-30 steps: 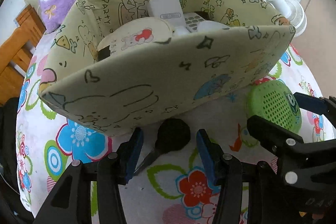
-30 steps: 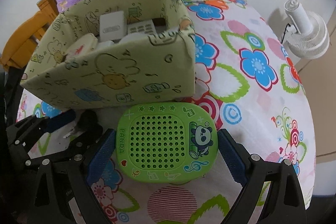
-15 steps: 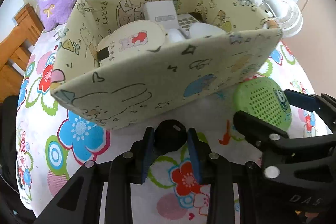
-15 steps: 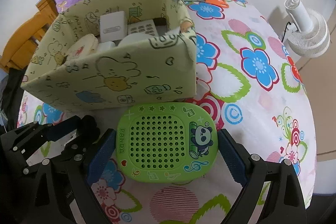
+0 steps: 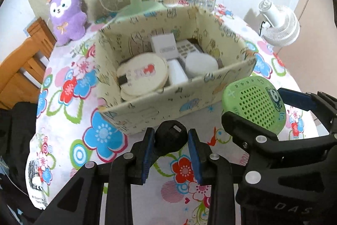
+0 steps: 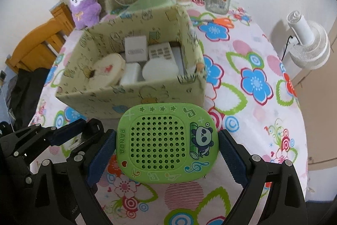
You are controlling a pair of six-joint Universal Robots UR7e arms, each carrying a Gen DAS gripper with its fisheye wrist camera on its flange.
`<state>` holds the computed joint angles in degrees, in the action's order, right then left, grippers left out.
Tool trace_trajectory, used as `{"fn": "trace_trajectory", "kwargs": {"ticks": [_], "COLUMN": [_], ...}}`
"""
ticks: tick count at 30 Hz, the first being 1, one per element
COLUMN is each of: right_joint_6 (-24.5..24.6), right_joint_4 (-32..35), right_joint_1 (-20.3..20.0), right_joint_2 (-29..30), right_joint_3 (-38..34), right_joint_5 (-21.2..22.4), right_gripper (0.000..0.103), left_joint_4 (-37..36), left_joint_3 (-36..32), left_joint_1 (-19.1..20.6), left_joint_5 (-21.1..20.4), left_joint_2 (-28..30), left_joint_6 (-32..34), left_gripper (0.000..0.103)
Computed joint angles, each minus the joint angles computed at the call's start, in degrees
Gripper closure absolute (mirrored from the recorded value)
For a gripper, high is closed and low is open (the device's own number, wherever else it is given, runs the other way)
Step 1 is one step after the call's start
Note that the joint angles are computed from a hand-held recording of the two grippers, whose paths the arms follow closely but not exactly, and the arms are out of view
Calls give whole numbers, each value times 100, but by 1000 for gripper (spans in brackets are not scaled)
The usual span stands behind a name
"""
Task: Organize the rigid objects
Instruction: 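Lift the key with the left gripper while right gripper carries the speaker toward the box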
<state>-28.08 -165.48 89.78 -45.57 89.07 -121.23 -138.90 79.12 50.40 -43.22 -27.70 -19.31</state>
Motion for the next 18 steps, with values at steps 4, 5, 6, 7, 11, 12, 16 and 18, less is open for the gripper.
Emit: {"fn": "trace_trajectory", "kwargs": {"ticks": [4, 5, 6, 7, 11, 12, 16, 18], "right_joint_6": [-44, -46, -46, -53, 45, 92, 62, 25], "right_joint_4": [-14, 2, 16, 23, 237, 280, 306, 301], "right_joint_1": [83, 99, 115, 132, 205, 220, 289, 316], "right_joint_2": [-88, -101, -110, -125, -190, -215, -228, -203], "right_joint_3": [15, -2, -13, -18, -111, -132, -262, -348], "right_joint_5": [59, 77, 89, 99, 159, 203, 292, 300], "right_gripper": [8, 8, 8, 8, 8, 8, 8, 8], "left_joint_4": [-163, -150, -121, -95, 2, 21, 50, 27], "left_joint_3": [121, 104, 81, -13, -107, -141, -318, -417], "left_joint_1": [-52, -69, -91, -75, -148, -158, -160, -166], "left_joint_5": [96, 121, 139, 159, 392, 373, 428, 479], "left_joint_2": [-50, -62, -73, -45, -90, -108, -76, -41], "left_joint_6": [14, 1, -18, 13, -14, -19, 19, 55], "left_gripper": [71, 71, 71, 71, 71, 71, 71, 71]}}
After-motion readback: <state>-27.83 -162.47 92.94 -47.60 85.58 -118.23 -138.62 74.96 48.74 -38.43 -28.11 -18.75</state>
